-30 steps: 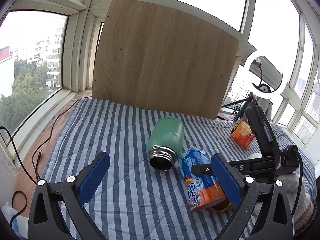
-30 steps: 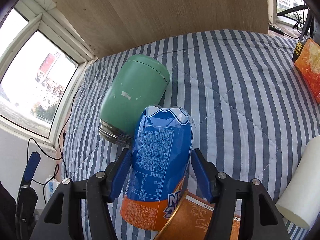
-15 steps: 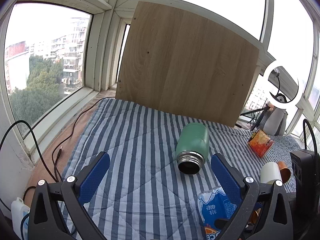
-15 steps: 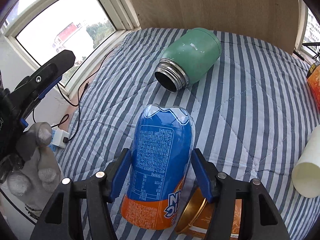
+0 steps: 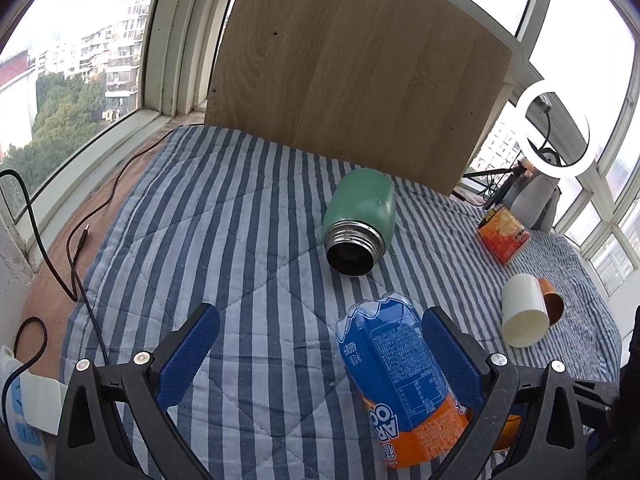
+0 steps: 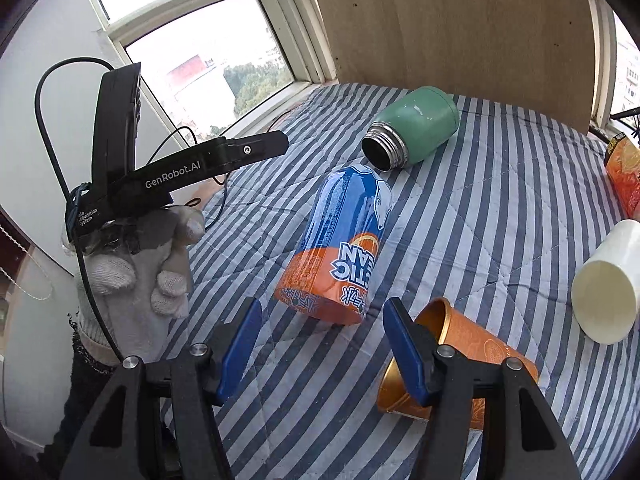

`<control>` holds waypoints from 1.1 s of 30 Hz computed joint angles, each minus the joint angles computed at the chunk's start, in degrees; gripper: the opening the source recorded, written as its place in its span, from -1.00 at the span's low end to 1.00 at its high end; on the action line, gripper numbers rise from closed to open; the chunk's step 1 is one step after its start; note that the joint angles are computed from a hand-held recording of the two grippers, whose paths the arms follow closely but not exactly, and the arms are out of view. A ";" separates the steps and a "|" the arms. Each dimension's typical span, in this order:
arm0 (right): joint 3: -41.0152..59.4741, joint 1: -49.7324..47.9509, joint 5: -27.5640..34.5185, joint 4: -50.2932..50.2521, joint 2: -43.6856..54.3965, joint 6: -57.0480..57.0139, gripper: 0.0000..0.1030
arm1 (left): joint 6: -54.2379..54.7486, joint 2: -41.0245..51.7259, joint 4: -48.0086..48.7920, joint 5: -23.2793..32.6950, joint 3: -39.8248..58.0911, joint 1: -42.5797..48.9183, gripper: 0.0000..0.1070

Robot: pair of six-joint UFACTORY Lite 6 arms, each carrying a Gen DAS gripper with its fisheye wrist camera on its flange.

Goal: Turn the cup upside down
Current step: 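Lift the bottle off the bedspread with the right gripper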

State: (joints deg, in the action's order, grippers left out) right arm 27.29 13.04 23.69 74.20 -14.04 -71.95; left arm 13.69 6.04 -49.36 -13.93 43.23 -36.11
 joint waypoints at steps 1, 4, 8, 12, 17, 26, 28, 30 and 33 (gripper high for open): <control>0.14 -0.18 0.13 -0.34 0.06 0.34 0.15 | 0.29 0.14 -0.77 -0.04 0.33 -0.41 0.92; 5.25 -2.11 3.11 -4.47 5.01 5.58 0.15 | 7.05 -4.68 -9.66 -3.94 -2.75 -2.17 0.92; 17.06 -0.74 2.21 -6.65 18.66 10.95 0.17 | 15.10 -16.03 -18.19 -5.03 -10.38 -1.21 0.92; 31.95 2.43 1.23 -18.64 32.88 25.79 0.17 | 25.54 -27.20 -27.66 -5.52 -17.27 -0.18 0.92; 43.21 6.72 0.64 -35.68 41.80 45.02 0.18 | 31.28 -34.67 -31.75 -4.33 -21.73 1.88 0.92; 30.77 9.26 -2.17 -22.98 26.97 33.93 0.15 | 30.84 -37.21 -32.47 -3.34 -23.79 0.92 0.92; 25.52 7.62 -0.22 -19.43 19.99 29.80 0.15 | 30.79 -36.23 -33.71 -4.98 -23.05 -2.32 0.92; 20.17 5.18 2.16 -17.13 12.50 27.18 0.15 | 32.26 -34.91 -36.89 -7.71 -21.64 -6.95 0.92; 12.05 -1.28 7.42 -17.40 0.55 25.04 0.15 | 31.66 -30.77 -39.03 -12.60 -18.23 -15.72 0.92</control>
